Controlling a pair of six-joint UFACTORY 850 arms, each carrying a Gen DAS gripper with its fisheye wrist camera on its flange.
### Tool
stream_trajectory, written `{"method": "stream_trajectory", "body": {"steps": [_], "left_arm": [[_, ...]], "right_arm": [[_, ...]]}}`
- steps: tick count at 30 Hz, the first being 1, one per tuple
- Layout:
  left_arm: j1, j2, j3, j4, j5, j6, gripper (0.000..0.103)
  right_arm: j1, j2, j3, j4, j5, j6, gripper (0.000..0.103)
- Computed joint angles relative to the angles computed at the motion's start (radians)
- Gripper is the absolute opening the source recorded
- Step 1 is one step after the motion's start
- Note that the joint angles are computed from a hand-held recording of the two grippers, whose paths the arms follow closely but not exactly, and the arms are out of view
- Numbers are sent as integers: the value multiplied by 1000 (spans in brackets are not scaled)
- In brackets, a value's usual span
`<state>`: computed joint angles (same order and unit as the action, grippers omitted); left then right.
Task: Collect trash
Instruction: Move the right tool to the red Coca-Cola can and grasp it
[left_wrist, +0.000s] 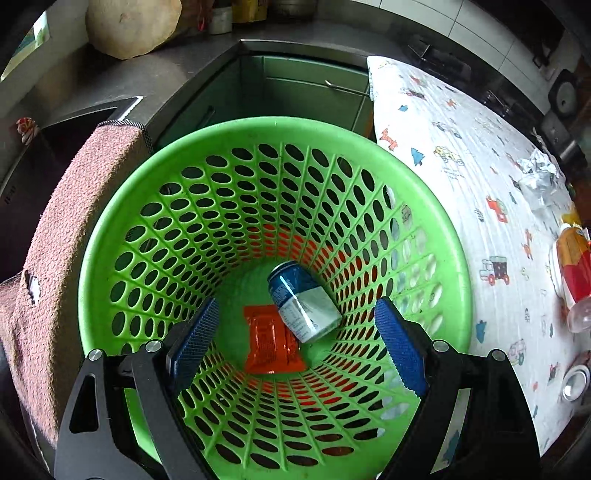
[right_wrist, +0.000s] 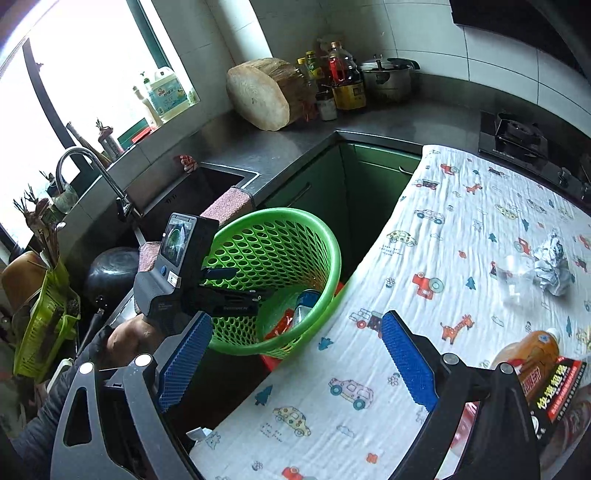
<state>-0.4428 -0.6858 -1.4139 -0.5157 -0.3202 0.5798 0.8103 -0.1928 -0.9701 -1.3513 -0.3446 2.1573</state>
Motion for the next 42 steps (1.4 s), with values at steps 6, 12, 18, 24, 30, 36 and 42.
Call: {"method": "stream_trajectory", "body": {"steps": [6, 12, 18, 24, 30, 36, 42], "left_arm": [[-10, 139, 153, -258, 85, 257, 85], [-26, 258, 283, -576, 107, 570, 85], [-60, 344, 383, -897, 100, 876, 85], [-112, 400, 448, -1054, 104, 1015, 85], [-159, 441, 499, -1165, 112, 1111, 85], [-192, 462, 517, -1187, 116, 1117, 85], [-232, 455, 499, -1137, 127, 1084, 85]], "right_arm": [[100, 139, 158, -11, -136, 111, 91], [233, 264, 304, 134, -332, 85, 91], [374, 349, 414, 258, -453, 106, 92], [485, 361, 458, 357, -503, 70, 93], [505, 325, 470, 405, -455, -91, 93], [449, 290, 470, 437, -378, -331, 93], [380, 232, 455, 475, -323, -556, 93]]}}
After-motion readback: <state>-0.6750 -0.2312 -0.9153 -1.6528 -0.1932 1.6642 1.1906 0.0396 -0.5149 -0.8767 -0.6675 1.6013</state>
